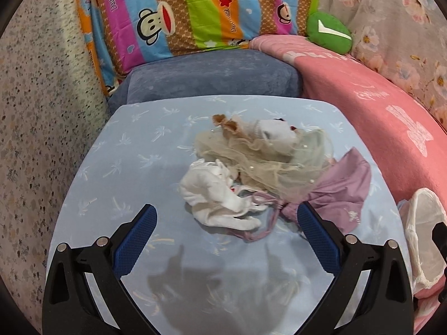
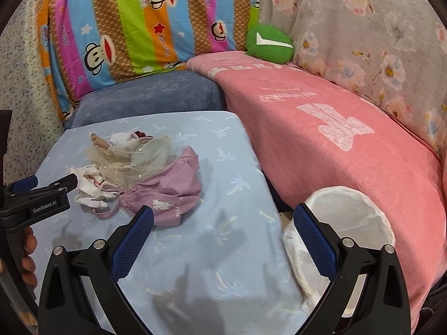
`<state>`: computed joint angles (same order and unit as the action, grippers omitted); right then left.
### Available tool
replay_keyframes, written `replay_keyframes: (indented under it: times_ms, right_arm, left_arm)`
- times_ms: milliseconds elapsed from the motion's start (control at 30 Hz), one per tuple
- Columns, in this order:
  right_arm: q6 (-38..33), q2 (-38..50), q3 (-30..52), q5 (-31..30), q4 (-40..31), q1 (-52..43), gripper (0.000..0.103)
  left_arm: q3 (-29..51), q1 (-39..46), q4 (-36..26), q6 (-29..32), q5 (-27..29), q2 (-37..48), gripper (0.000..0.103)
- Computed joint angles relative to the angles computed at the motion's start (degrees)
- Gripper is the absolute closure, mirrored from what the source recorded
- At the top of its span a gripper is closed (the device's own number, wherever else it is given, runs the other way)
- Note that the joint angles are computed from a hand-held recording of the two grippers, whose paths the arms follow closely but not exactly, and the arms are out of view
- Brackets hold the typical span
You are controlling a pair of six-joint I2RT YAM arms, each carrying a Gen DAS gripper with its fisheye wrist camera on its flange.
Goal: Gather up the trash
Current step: 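Grasp the white sock with the left gripper while the right gripper grasps the lilac cloth, then lift the sock and lilac cloth with both grippers and carry them over the white bin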
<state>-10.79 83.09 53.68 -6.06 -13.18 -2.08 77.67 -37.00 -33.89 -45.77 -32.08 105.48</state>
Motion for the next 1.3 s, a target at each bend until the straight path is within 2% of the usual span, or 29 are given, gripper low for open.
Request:
replay_keyframes:
  times_ms: [367, 433, 500, 533, 667, 733, 800, 833, 900, 933, 1000, 1033, 1100, 1300]
  right_arm:
    - [5.56, 11.27, 6.59, 1.53, 0.76, 6.45, 0.006]
    - [6.79, 14.03, 8.30, 1.61, 0.87, 7.01, 0.006]
    - [7.73, 16.19, 9.70, 1.44, 0.91, 7.44, 0.006]
    - [8.26, 17.34, 10.32, 1.37, 1.09, 7.66, 0.006]
    - [10.00, 21.06, 12.14, 1.05, 1.00, 8.40, 0.008]
    - [10.40, 22.91, 13.47, 0.29, -0.16, 8.65, 0.015]
    - [10.86, 24.61, 14.47, -0.81, -1.17, 8.71, 0.030]
    - [11.04, 25.24, 14.64, -1.31, -1.51, 8.80, 0.035]
    - [11.08, 26.06, 14.90, -2.52, -2.27, 8.83, 0.054]
    - [11.01, 26.21, 14.87, -3.08, -2.61, 8.88, 0.060]
    - [10.69, 25.98, 14.83, -4.34, -3.57, 8.74, 0.091]
    - [10.81, 25.53, 14.48, -4.51, -3.45, 8.76, 0.096]
    - [10.87, 24.00, 13.88, -5.10, -3.40, 8.51, 0.101]
    - [10.37, 16.42, 11.76, -6.43, -3.93, 7.13, 0.102]
  left_arm:
    - [-5.29, 7.72, 8.57, 4.62, 7.56, -0.33, 0.008]
    - [-5.63, 8.69, 9.68, 5.00, 9.05, -0.02, 0.014]
    - [-6.02, 9.72, 10.83, 5.44, 11.48, 0.29, 0.030]
    - [-6.22, 10.25, 11.36, 5.52, 12.74, 0.43, 0.033]
    - [-7.11, 11.33, 13.29, 5.97, 16.04, 0.63, 0.058]
    - [-7.65, 11.38, 14.02, 6.28, 16.92, 0.31, 0.069]
    - [-8.26, 11.46, 14.72, 6.63, 17.82, -0.23, 0.084]
    - [-8.39, 11.65, 14.87, 6.89, 18.30, -0.42, 0.087]
    - [-8.55, 11.57, 15.03, 7.06, 18.74, -0.92, 0.089]
    - [-8.62, 11.39, 14.95, 7.18, 18.61, -1.33, 0.090]
    - [-8.50, 10.95, 14.65, 7.51, 18.01, -2.16, 0.091]
    - [-8.37, 10.70, 14.50, 7.73, 17.66, -2.69, 0.091]
    - [-8.01, 10.01, 14.00, 8.03, 16.64, -3.93, 0.091]
    - [-5.24, 6.89, 11.89, 9.23, 13.89, -6.67, 0.091]
